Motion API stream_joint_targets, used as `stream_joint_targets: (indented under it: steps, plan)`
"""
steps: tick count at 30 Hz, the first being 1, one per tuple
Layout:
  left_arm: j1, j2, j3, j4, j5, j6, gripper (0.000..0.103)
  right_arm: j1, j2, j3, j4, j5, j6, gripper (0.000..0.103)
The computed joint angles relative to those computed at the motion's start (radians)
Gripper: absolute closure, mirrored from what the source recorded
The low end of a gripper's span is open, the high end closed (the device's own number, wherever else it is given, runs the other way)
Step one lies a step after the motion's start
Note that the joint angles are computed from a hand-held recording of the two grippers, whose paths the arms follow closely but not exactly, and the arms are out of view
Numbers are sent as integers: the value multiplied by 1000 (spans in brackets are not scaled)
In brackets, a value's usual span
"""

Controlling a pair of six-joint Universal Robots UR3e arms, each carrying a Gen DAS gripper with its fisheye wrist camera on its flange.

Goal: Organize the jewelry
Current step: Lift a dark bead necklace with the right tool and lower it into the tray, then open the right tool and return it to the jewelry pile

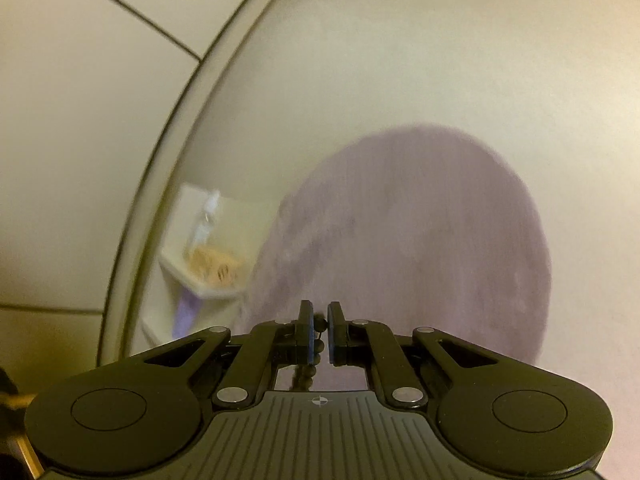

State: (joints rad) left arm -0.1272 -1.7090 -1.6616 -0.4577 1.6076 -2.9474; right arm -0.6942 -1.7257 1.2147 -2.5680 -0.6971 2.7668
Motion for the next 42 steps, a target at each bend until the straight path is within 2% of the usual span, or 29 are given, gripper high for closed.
stream_joint_targets:
  steps: [8,13,18,23,29,37,38,40,41,42]
  plan:
    - [6,1,1,-3,-10,-1,92,181,206,-318,21,-61,91,96]
    - [13,5,-7,1,-19,-2,92,329,288,-359,65,-134,81,96]
    - [23,10,-11,-2,-32,-1,92,454,331,-270,133,-204,42,96]
    - [28,6,-11,0,-39,-3,92,524,387,-192,228,-232,41,96]
    - [32,7,-14,1,-45,-5,92,544,403,-22,265,-234,48,96]
    - [32,6,-12,-1,-45,-4,92,513,396,139,312,-180,82,96]
    - [32,5,-11,-1,-44,-4,92,511,398,155,301,-182,93,94]
    - [31,4,-11,-1,-42,-4,92,494,367,228,264,-183,112,77]
    - [31,4,-9,-3,-42,-3,92,475,333,278,247,-174,115,55]
    - [30,4,-9,-4,-41,-2,92,449,292,330,228,-159,114,48]
